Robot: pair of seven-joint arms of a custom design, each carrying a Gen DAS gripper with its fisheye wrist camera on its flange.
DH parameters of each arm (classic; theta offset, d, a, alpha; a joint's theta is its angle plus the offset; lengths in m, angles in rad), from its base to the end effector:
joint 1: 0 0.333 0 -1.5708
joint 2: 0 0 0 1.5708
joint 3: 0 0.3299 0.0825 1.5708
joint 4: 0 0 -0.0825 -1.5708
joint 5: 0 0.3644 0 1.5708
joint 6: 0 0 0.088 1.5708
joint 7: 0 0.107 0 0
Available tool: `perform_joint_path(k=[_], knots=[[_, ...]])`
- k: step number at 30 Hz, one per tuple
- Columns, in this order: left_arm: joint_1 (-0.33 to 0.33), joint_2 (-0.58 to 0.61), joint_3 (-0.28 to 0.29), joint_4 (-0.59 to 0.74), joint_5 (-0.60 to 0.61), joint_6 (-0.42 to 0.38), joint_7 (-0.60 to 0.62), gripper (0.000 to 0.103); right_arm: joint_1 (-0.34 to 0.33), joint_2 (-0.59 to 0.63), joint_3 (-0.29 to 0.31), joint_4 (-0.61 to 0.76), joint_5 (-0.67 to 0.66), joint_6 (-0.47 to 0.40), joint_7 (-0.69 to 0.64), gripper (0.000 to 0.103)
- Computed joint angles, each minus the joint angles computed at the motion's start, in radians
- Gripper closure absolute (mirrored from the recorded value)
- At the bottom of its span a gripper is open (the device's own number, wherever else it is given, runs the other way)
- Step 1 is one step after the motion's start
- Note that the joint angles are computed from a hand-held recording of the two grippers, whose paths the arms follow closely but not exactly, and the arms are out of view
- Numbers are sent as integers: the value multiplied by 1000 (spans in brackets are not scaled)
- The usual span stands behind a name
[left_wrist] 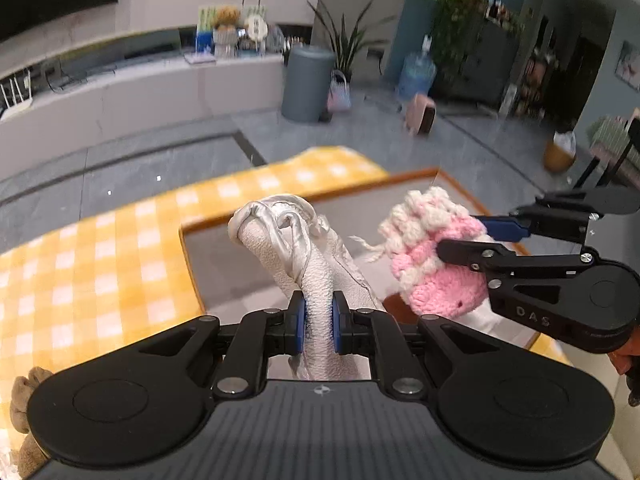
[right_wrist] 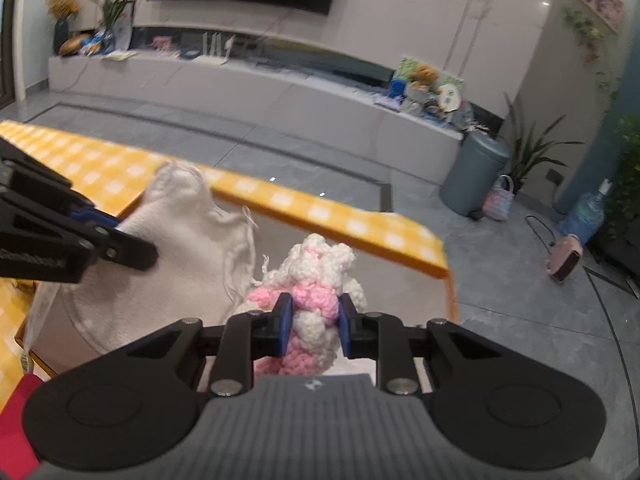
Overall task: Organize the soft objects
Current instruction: 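Carry the towel bib and crocheted piece over the orange box with both tools, then open both tools to drop the bib and crocheted piece into the box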
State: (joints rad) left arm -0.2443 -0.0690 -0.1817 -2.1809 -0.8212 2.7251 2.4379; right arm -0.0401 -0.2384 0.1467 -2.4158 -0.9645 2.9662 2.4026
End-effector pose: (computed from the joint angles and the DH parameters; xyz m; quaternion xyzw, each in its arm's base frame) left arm 0.5040 -0.2009 0.5035 -0.4162 0.8262 -0.3672 0.0966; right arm 0.4616 0.1092 0.4929 -0.6945 0.5809 -0.3546 0.2334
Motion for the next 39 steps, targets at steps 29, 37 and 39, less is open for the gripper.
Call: perform_joint_path(k=[29, 37, 39], knots=[[-53, -155, 91, -104, -214, -1, 130, 17, 136, 23, -30, 34, 30, -198, -71, 30], [-57, -383, 153, -248, -528, -12, 324, 15, 177, -54, 30, 39, 23, -311, -142, 23], [-44, -440, 145, -290, -530, 19, 321, 15, 196, -68, 44, 44, 35, -336, -173, 23]])
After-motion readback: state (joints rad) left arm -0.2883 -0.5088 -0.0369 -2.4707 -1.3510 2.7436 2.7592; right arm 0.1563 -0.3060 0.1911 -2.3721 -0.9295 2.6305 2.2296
